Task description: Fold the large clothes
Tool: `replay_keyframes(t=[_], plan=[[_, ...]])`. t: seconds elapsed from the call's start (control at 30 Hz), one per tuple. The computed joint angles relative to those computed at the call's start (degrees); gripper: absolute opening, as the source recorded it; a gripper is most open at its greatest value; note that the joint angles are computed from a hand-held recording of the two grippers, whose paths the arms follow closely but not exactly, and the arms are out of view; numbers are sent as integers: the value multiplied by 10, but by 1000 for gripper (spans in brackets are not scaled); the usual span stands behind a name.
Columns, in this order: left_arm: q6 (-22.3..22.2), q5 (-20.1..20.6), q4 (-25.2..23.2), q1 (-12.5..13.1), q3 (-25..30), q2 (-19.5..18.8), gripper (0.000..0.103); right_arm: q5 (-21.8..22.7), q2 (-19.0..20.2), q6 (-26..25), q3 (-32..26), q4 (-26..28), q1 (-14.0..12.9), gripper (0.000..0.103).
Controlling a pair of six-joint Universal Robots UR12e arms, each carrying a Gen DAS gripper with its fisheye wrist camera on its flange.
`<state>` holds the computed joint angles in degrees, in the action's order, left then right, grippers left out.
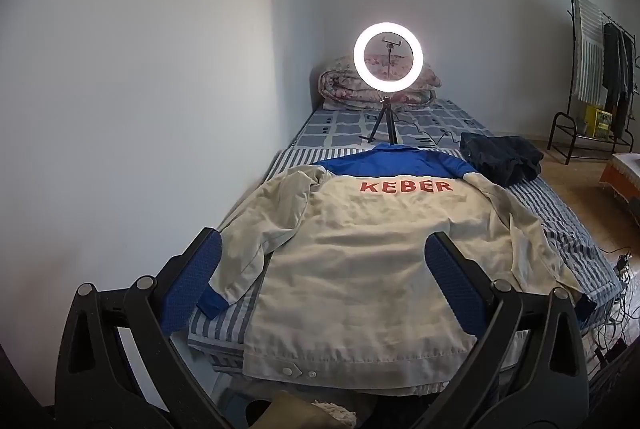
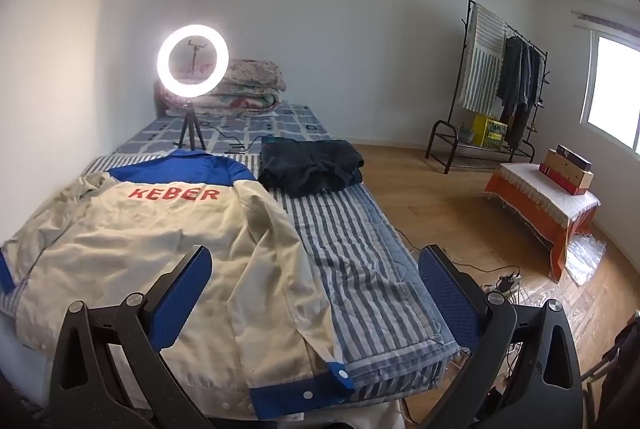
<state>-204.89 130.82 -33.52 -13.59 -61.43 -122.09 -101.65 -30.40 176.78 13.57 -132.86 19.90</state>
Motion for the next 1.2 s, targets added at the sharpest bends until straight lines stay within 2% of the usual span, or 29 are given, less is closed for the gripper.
replay_keyframes(t=[0.2,0.23,0.93,1.2], plan=[[1,6,-3,-3,5,-3,103,-2,7,-2,-14,5,0,103],[1,6,-2,-3,5,-3,103,-2,-1,-2,3,-3,0,103],[4,11,-6,-6,14,-7,103,-3,-6,-3,17,-15,2,103],[3,12,-6,-7,14,-7,103,-1,4,-6,-12,4,0,103]])
